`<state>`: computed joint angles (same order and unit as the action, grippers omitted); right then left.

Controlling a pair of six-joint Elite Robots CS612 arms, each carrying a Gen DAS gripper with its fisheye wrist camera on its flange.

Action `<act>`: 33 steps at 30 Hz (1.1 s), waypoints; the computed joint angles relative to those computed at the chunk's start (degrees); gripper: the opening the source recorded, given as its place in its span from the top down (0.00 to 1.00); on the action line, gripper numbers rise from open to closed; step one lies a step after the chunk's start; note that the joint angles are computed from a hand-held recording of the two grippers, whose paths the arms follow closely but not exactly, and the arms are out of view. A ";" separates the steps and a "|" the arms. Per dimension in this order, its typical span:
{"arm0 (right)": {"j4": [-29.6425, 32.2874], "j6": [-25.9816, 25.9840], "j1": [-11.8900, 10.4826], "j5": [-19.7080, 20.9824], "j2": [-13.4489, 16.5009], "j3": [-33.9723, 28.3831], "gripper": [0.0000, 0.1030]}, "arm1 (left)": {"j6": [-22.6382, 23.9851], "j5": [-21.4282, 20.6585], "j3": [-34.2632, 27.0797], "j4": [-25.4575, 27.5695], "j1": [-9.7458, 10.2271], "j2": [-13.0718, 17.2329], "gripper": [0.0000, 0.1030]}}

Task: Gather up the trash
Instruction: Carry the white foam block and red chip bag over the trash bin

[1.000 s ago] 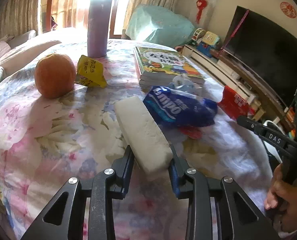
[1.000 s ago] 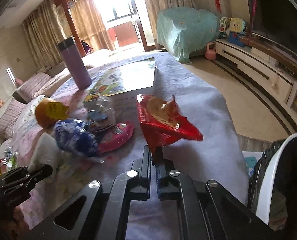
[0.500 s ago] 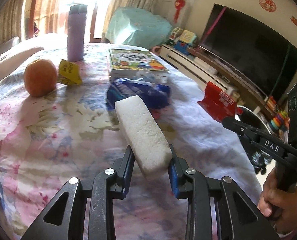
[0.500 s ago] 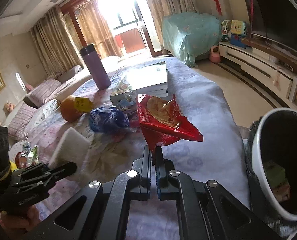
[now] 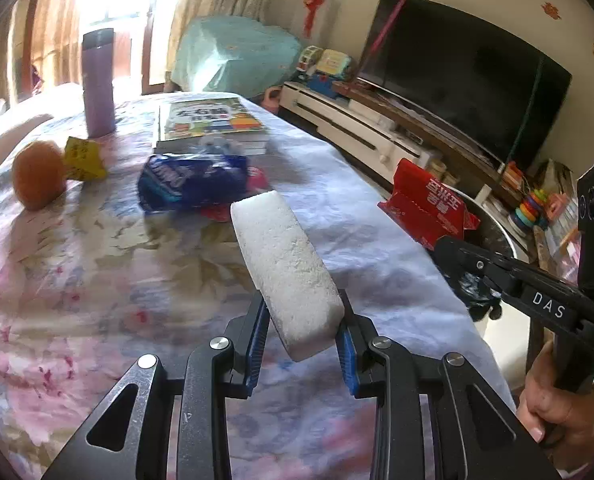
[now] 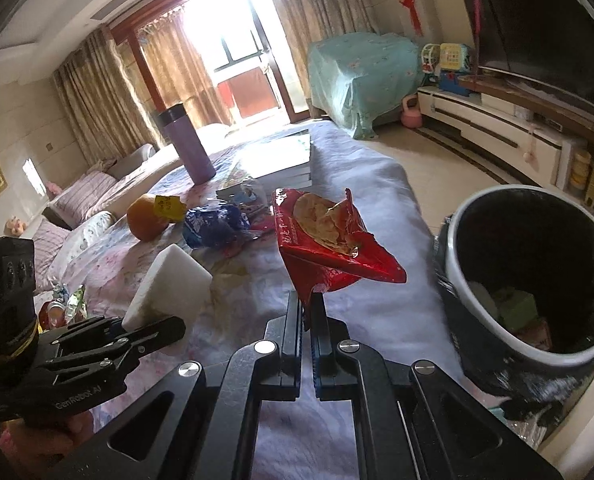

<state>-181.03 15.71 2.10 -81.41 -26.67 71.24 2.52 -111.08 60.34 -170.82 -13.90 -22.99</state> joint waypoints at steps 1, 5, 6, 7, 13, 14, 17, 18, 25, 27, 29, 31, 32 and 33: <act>-0.51 0.30 -0.05 -0.31 -0.30 0.66 0.97 | 0.39 -0.17 0.27 -0.06 -0.16 -0.18 0.71; -2.25 1.34 -0.48 -1.11 -1.37 2.90 0.97 | 1.67 -0.96 0.73 0.24 -0.70 -0.61 0.71; -2.79 1.58 -0.60 -1.51 -1.69 3.55 0.97 | 1.99 -1.06 0.79 0.26 -0.86 -0.67 0.71; -3.14 1.74 -0.69 -1.78 -1.87 3.96 0.97 | 2.34 -1.15 0.84 0.25 -1.02 -0.73 0.71; -5.35 3.44 -1.60 -3.22 -3.18 7.06 0.97 | 4.01 -1.89 1.20 -0.08 -2.15 -1.07 0.71; -5.51 3.68 -1.73 -3.29 -3.34 7.43 0.97 | 4.34 -2.09 1.03 0.10 -2.32 -1.02 0.71; -6.11 4.39 -2.15 -4.23 -3.84 8.67 0.97 | 5.27 -2.47 0.91 0.39 -2.85 -1.09 0.71; -6.32 4.66 -2.25 -4.59 -3.97 8.99 0.97 | 5.52 -2.53 0.98 0.37 -2.97 -1.12 0.71; -7.81 5.90 -3.18 -6.36 -5.06 11.45 0.97 | 8.14 -2.76 -0.46 1.69 -4.09 -0.62 0.71; -8.10 6.13 -3.44 -7.07 -5.33 11.98 0.97 | 8.67 -2.84 -0.91 2.10 -4.37 -0.48 0.71; -8.28 6.37 -3.68 -7.31 -5.49 12.33 0.97 | 9.22 -2.90 -1.49 2.73 -4.69 -0.28 0.71; -8.34 6.64 -3.95 -7.59 -5.61 12.57 0.97 | 10.03 -3.13 -2.25 3.55 -4.96 0.04 0.71; -8.39 6.70 -4.07 -7.60 -5.68 12.72 0.97 | 10.32 -3.08 -2.55 3.89 -5.14 0.16 0.71; -8.31 6.72 -4.20 -7.65 -5.72 12.79 0.97 | 10.46 -3.05 -2.80 4.13 -5.27 0.25 0.71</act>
<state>-189.34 22.42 -2.10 -89.06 -32.39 84.02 12.98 -114.13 57.54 -166.69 -19.18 -22.74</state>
